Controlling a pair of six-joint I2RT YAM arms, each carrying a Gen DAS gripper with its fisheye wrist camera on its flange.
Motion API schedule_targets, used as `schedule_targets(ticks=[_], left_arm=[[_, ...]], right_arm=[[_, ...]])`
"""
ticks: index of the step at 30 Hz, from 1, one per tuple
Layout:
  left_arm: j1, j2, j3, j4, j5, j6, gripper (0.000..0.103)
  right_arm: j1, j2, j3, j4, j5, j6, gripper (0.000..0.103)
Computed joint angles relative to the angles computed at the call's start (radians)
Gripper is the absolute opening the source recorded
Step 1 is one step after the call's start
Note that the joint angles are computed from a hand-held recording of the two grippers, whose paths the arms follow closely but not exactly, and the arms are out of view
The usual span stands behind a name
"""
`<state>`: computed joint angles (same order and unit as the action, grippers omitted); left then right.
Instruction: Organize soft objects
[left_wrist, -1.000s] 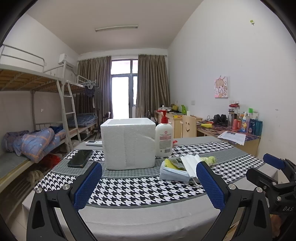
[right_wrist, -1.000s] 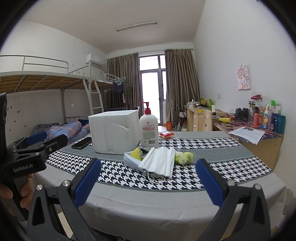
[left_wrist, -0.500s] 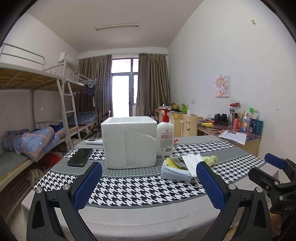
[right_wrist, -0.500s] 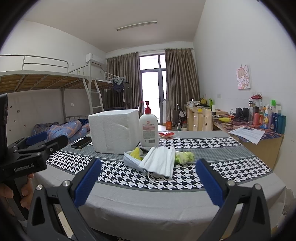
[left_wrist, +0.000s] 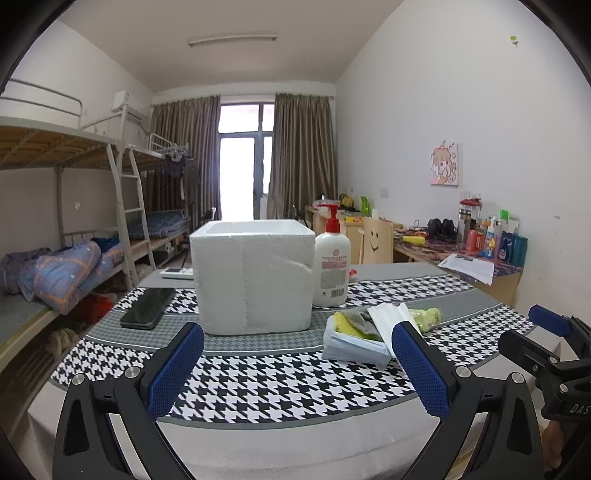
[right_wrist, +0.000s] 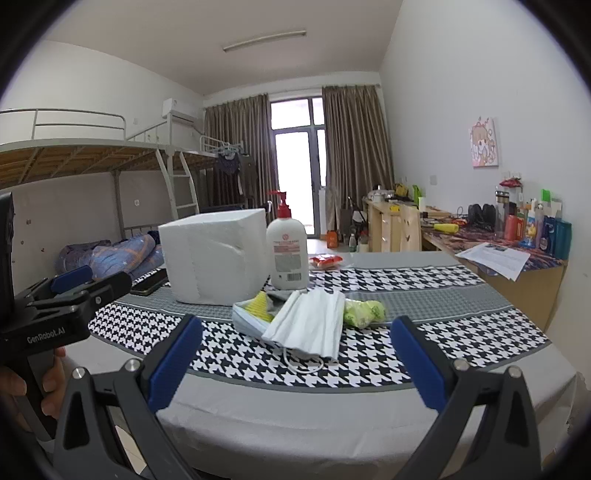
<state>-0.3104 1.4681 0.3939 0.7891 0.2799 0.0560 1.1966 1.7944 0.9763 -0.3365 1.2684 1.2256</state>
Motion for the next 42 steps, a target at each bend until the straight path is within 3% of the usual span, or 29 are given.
schedule_targets(ticks=[5,17,26,32,42], left_arm=[[-0.015,0.077,0.073,-0.042,0.001,0.008,0.102],[-0.058,0.260,0.288,-0.198,0.000,0.046,0.102],[-0.095,0.379,0.463,-0.343,-0.015,0.081,0.102],[-0.095,0.466,0.622,-0.529,0.020,0.070,0.102],[-0.095,0.574,0.806,-0.698,0.033,0.038,0.090]], right_arm=[[-0.056,-0.013,-0.045,0.128,-0.061,-0.099,0.103],[-0.177,0.005,-0.083,0.307,-0.207,-0.246,0.103],[-0.245,0.020,-0.101,0.358,-0.292,-0.269,0.103],[-0.289,0.013,-0.116,0.404,-0.345,-0.305,0.103],[-0.341,0.023,-0.123,0.444,-0.392,-0.336,0.103]])
